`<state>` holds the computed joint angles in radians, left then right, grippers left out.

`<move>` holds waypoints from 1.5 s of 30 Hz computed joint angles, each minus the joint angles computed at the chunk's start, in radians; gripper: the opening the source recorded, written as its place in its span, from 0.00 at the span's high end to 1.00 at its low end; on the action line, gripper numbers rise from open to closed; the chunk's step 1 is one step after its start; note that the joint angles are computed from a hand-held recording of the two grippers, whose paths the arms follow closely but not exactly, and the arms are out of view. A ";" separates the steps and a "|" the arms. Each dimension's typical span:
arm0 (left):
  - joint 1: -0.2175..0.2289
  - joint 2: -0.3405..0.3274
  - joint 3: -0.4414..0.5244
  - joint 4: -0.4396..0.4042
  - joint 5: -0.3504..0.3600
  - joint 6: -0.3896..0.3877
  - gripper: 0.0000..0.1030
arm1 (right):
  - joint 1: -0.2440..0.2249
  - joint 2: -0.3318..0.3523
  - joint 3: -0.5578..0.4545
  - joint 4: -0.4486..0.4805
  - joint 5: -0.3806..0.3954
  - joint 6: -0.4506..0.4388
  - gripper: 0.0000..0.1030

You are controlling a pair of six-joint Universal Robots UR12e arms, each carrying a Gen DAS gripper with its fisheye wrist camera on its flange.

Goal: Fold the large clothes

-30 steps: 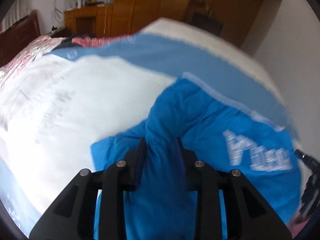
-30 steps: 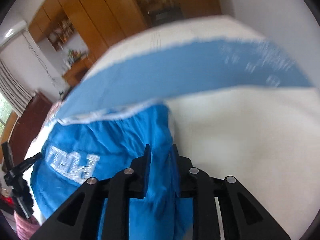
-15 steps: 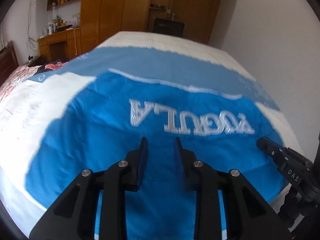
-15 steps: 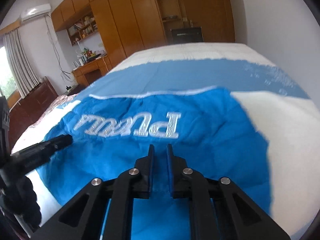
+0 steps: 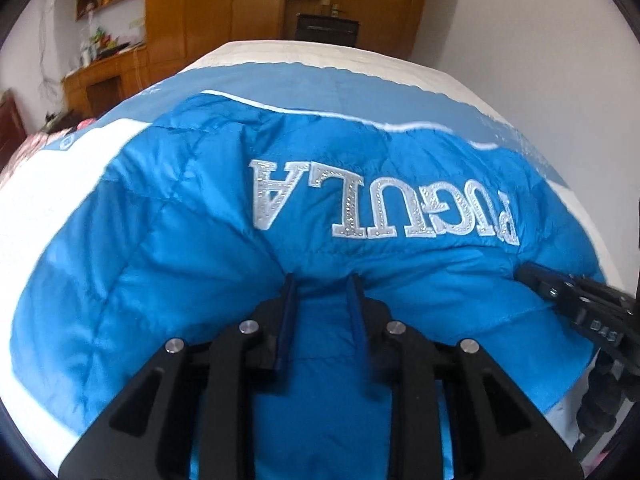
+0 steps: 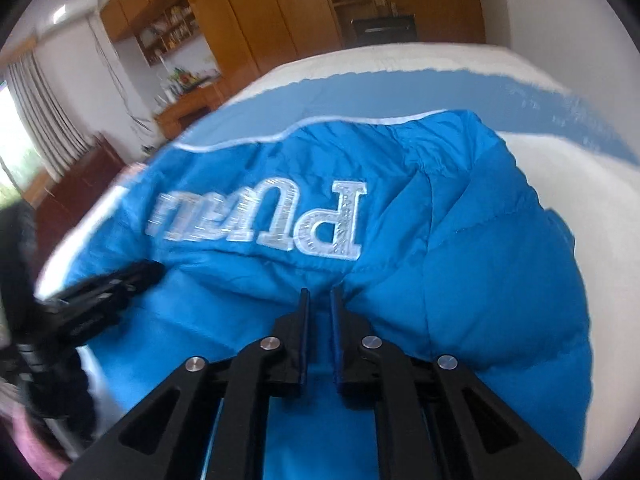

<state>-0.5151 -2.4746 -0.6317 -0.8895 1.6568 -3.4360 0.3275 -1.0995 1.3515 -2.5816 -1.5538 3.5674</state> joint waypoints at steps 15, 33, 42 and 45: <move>-0.046 -0.047 0.058 -0.006 -0.003 0.152 0.75 | -0.129 -0.073 0.161 -0.090 0.225 0.142 1.00; 0.022 0.102 -0.199 0.102 -0.001 0.011 0.77 | -0.008 -0.093 0.124 0.052 -0.158 -0.066 1.00; 0.026 0.086 -0.190 0.109 -0.007 -0.007 0.77 | -0.007 -0.090 0.154 -0.019 -0.181 -0.071 1.00; 0.022 0.099 -0.193 0.098 0.008 -0.022 0.76 | -0.010 -0.105 0.159 -0.020 -0.169 -0.049 1.00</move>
